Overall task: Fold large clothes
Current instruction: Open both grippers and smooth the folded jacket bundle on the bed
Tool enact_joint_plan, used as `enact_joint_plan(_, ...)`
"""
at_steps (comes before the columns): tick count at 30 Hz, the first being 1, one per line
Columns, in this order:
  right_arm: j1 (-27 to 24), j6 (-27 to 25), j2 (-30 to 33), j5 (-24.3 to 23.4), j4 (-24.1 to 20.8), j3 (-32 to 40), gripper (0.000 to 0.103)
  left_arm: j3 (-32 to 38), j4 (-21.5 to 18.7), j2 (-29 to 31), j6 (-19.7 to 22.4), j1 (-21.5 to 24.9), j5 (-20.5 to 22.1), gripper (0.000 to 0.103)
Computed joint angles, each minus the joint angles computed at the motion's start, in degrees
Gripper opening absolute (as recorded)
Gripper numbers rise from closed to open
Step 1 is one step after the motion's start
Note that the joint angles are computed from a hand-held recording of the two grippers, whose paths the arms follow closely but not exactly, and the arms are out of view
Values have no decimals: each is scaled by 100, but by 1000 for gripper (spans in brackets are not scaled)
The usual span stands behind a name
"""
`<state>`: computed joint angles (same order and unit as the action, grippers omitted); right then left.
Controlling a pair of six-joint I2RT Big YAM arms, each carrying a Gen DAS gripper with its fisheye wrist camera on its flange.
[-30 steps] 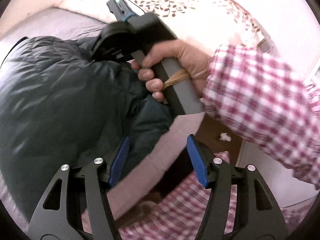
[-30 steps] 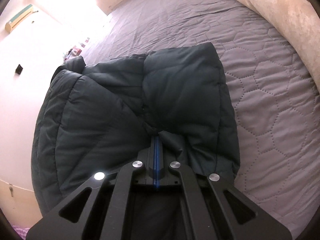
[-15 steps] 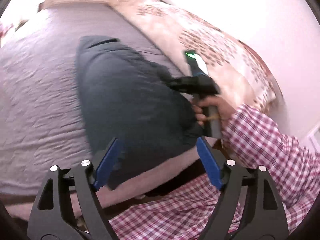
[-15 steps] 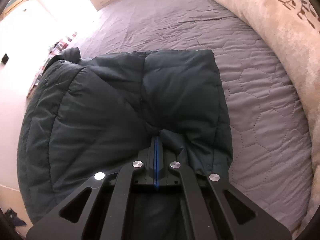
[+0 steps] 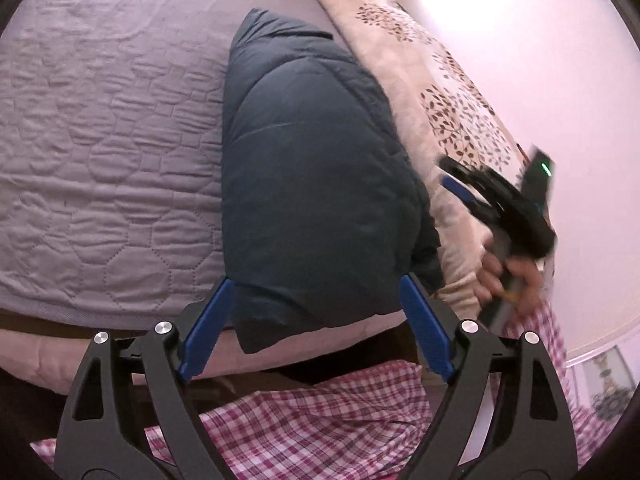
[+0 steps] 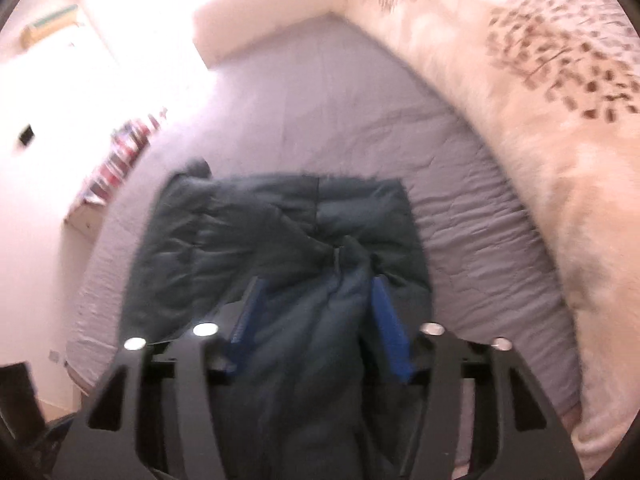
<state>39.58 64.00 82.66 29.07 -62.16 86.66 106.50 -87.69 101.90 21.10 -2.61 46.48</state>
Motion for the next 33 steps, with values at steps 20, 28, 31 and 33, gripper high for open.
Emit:
enact_joint_plan(20, -297, 1086, -565, -1802, 1337, -1940, 82, 844, -157, 770, -411, -392, -324, 89)
enact_joint_plan(28, -477, 1127, -845, -2398, 2596, -2504, 47, 940, -101, 996, -372, -510, -334, 95)
enact_joint_plan(31, -413, 1176, -888, -2332, 2808, -2598, 39, 713, 218, 795, -324, -532, -479, 81)
enact_joint_plan(33, -344, 1167, -899, -2206, 2951, -2628, 37, 626, 389, 689, -264, -528, -548, 73)
